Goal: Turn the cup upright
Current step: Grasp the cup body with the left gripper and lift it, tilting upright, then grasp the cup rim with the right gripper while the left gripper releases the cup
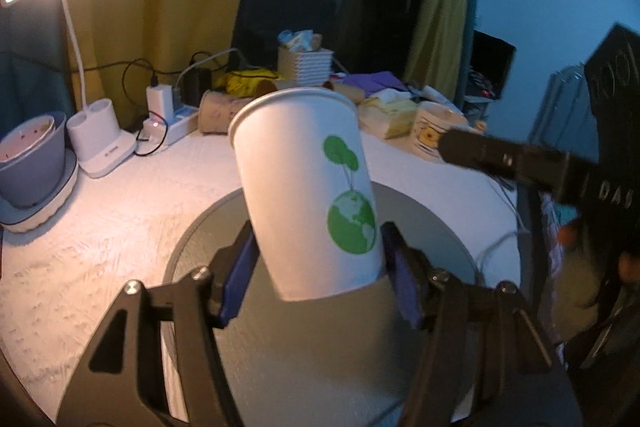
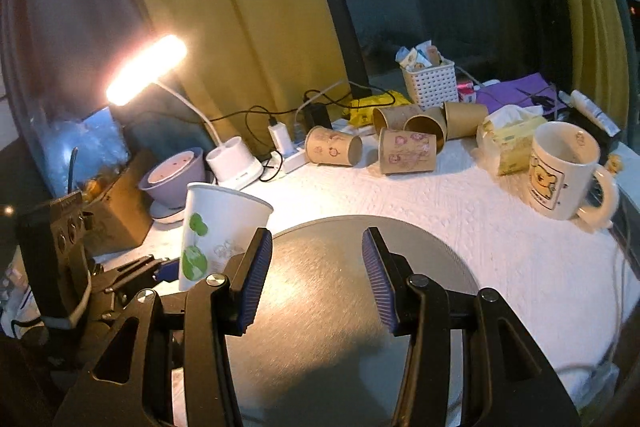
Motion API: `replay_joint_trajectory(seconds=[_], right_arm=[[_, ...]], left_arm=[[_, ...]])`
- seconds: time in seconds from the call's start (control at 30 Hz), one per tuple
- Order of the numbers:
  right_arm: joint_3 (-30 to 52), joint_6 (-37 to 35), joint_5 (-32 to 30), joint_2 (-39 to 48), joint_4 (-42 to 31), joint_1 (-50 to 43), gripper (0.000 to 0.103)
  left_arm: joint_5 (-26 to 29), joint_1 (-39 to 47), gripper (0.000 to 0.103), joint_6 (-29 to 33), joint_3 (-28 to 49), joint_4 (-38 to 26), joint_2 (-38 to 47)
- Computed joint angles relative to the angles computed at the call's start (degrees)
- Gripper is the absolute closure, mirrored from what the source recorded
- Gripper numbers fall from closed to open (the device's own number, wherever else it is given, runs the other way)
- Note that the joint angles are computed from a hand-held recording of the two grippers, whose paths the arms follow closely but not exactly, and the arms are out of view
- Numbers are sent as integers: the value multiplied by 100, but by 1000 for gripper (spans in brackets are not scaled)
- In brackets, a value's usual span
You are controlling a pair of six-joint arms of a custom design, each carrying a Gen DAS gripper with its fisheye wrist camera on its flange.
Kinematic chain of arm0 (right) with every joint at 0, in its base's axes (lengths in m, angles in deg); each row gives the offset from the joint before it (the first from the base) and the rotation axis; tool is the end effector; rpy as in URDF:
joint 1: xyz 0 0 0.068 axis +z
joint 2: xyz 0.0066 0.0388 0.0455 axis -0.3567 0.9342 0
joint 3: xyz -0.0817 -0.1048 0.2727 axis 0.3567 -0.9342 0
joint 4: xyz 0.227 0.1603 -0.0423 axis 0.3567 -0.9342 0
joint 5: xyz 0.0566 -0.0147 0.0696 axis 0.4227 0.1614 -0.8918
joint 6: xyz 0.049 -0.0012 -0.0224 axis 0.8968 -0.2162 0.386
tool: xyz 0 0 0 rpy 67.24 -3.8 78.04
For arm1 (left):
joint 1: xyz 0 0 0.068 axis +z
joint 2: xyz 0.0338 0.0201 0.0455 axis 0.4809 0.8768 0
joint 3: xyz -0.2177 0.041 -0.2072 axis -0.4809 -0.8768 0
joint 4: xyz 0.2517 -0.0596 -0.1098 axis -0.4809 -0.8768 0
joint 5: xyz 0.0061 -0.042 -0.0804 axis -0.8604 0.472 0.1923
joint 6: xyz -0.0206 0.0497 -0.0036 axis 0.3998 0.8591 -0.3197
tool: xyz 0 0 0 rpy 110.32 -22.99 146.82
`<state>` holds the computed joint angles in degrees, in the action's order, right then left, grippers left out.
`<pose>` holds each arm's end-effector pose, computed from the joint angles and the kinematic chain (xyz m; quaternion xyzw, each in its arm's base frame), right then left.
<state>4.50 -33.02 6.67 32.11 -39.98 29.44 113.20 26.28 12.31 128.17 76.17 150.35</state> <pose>0.2498 0.2669 0.1762 0.1057 0.8633 0.0970 0.4839 0.3569 -0.0393 0.1285 0.3337 0.8124 -0.2622 0.3999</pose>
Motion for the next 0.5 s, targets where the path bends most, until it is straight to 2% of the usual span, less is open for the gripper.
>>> replay_joint_trajectory(seconds=[0.07, 0.17, 0.27, 0.37, 0.43, 0.5], right_arm=[[21, 74, 119, -43, -96, 181, 52], [21, 194, 193, -78, -99, 433, 34], [85, 177, 173, -17, -5, 586, 33], [53, 199, 71, 0, 201, 652, 33], [-60, 215, -139, -1, 518, 610, 33], [-210, 227, -509, 17, 960, 512, 30]], left_arm=[[157, 72, 41, 164, -245, 244, -80], [421, 158, 41, 502, -712, 733, -237], [637, 213, 41, 700, -1105, 1284, -377], [794, 275, 41, 647, -1289, 1712, -424], [808, 293, 41, 639, -1411, 1976, -434], [844, 303, 41, 666, -1427, 1971, -429]])
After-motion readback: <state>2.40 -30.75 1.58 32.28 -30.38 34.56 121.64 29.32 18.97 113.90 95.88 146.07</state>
